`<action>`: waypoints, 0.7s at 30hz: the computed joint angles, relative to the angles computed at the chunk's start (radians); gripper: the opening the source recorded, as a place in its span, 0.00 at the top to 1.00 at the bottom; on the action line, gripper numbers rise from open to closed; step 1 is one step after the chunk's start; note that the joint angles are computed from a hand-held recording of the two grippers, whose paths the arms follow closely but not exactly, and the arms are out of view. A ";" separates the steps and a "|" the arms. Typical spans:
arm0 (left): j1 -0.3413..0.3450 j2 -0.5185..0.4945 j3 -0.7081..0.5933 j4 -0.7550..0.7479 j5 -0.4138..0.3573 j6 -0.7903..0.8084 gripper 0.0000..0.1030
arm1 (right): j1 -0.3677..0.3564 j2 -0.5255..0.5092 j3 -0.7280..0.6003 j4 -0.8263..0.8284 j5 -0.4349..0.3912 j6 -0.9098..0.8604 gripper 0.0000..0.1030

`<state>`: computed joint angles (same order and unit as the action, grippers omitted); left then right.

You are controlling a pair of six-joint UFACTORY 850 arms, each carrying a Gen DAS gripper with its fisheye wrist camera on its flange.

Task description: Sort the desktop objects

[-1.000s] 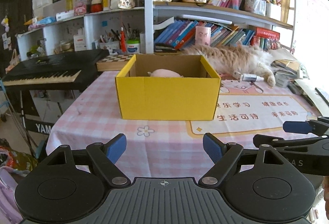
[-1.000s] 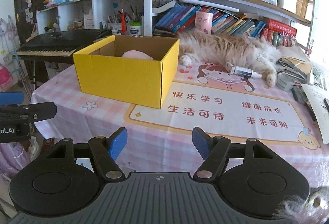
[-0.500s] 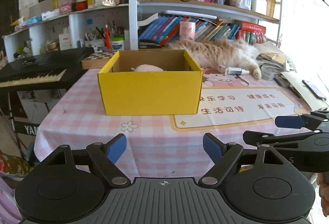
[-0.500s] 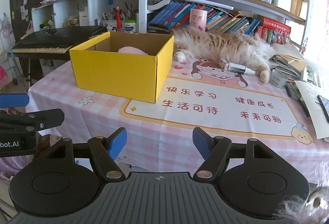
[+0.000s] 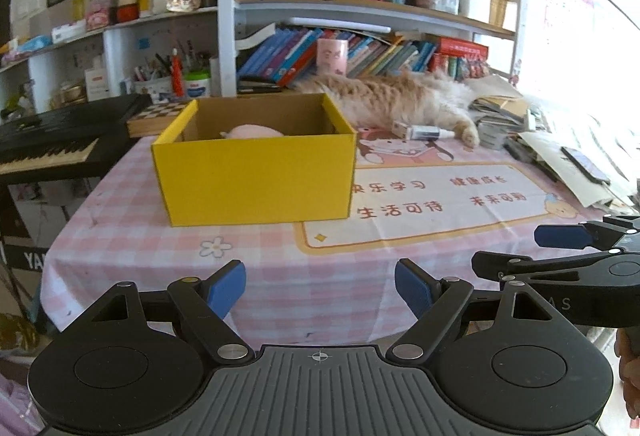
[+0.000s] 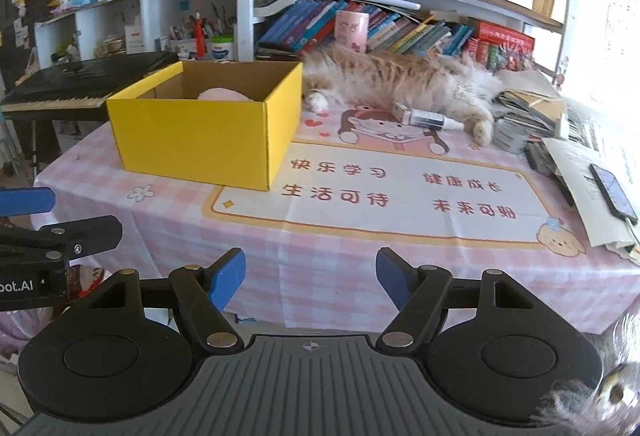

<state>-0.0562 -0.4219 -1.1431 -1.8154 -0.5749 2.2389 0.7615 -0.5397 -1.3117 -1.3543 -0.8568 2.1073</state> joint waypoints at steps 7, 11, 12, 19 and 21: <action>-0.007 -0.007 -0.006 0.025 -0.017 -0.019 0.18 | 0.006 0.011 0.016 0.030 -0.024 0.005 0.32; -0.017 -0.013 -0.014 0.063 -0.024 -0.037 0.18 | 0.008 0.016 0.026 0.048 -0.033 0.010 0.32; -0.019 -0.015 -0.016 0.069 -0.028 -0.036 0.18 | 0.007 0.017 0.028 0.055 -0.037 0.013 0.31; -0.037 -0.031 -0.036 0.110 -0.043 -0.053 0.18 | 0.002 0.029 0.046 0.081 -0.059 0.039 0.31; -0.042 -0.037 -0.044 0.123 -0.045 -0.064 0.18 | 0.001 0.032 0.051 0.084 -0.061 0.041 0.31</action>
<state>-0.0981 -0.4588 -1.1872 -1.6924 -0.6198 2.1749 0.7621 -0.5078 -1.2603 -1.2698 -0.9179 2.1479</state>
